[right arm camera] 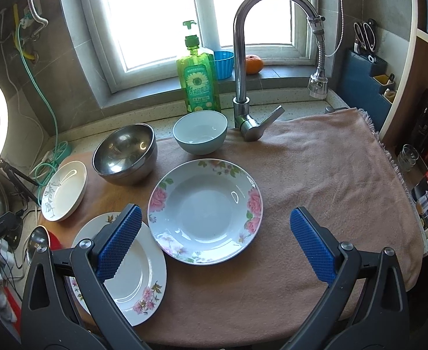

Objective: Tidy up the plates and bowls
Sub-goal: 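Move both grippers forward to the rims of the pink-flowered plates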

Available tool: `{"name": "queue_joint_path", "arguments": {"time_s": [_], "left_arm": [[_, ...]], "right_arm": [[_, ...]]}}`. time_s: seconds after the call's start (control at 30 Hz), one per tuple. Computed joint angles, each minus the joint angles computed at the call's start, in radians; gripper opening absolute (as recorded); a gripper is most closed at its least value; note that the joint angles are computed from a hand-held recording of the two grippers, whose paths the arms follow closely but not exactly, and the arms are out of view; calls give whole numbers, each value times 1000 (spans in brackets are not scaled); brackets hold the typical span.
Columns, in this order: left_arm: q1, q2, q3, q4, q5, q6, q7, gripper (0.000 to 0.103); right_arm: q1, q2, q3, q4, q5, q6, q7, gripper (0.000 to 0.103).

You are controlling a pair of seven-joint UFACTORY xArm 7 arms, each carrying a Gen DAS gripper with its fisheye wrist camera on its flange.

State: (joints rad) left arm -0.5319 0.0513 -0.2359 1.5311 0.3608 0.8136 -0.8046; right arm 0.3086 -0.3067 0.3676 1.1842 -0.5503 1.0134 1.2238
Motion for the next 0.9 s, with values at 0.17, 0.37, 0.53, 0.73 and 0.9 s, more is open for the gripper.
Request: {"name": "queue_joint_path", "arguments": {"time_s": [0.17, 0.37, 0.53, 0.73, 0.9], "left_arm": [[7, -37, -6, -56, -63, -17, 27, 94], [17, -82, -24, -122, -84, -17, 8, 90], [26, -114, -34, -169, -108, -11, -17, 90], [34, -148, -44, -226, -145, -12, -41, 88], [37, -171, -49, -286, -205, -28, -60, 80]], "right_arm": [[-1, -19, 7, -43, -24, -58, -7, 103], [12, -11, -19, -65, 64, -109, -60, 103], [30, 11, -37, -62, 131, -110, -124, 101], [56, 29, -58, -83, 229, -154, -200, 89], [82, 50, -87, -107, 349, -189, -285, 71]]}}
